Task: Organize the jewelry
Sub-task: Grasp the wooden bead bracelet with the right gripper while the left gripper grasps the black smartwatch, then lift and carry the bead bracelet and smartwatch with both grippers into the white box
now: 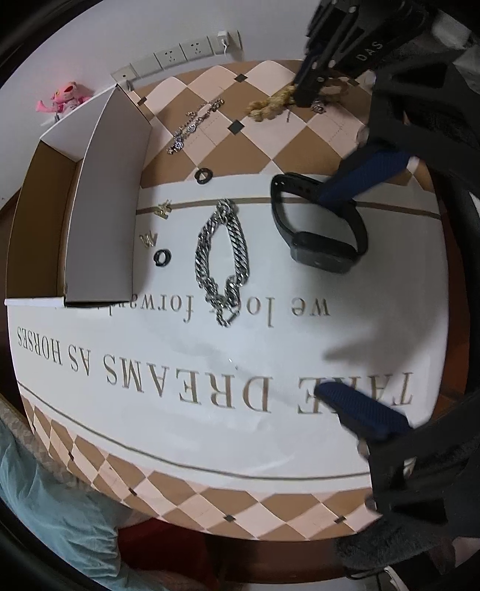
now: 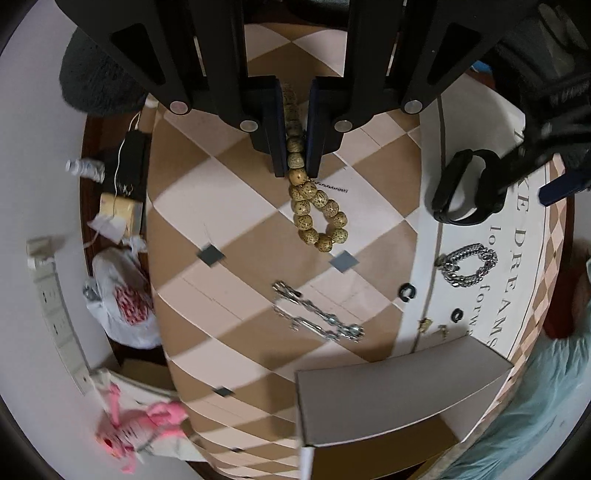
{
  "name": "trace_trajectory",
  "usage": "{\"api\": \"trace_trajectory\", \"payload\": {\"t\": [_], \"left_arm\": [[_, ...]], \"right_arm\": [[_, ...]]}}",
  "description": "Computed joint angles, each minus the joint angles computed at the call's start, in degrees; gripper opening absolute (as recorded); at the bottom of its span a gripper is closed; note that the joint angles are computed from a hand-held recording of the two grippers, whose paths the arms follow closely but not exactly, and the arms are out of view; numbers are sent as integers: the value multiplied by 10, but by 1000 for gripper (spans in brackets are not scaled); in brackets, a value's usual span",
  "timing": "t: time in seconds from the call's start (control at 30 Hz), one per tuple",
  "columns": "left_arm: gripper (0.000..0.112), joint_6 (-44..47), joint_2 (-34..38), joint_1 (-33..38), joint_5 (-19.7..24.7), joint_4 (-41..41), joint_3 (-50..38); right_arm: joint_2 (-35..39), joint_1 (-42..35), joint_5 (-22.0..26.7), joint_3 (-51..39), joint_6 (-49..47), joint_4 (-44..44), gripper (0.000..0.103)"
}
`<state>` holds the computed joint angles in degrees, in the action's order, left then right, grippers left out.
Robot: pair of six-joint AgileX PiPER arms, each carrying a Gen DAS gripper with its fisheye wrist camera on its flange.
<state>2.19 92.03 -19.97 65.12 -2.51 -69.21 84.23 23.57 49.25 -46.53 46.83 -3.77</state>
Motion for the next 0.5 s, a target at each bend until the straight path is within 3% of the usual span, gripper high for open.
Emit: {"api": "trace_trajectory", "payload": {"t": [0.13,0.2,0.3,0.5], "left_arm": [[35,11,20,-17,-15,6,2],[20,21,24,-25,-31,10,11],[10,13,9,-44,-59,30,33],[10,19,-4,-34,-78,30,45]], "right_arm": [[-5,6,1,9,16,1,10],[-4,12,0,11,28,-4,10],[-5,19,1,11,44,-10,10],[-23,15,-8,16,60,-2,9]]}}
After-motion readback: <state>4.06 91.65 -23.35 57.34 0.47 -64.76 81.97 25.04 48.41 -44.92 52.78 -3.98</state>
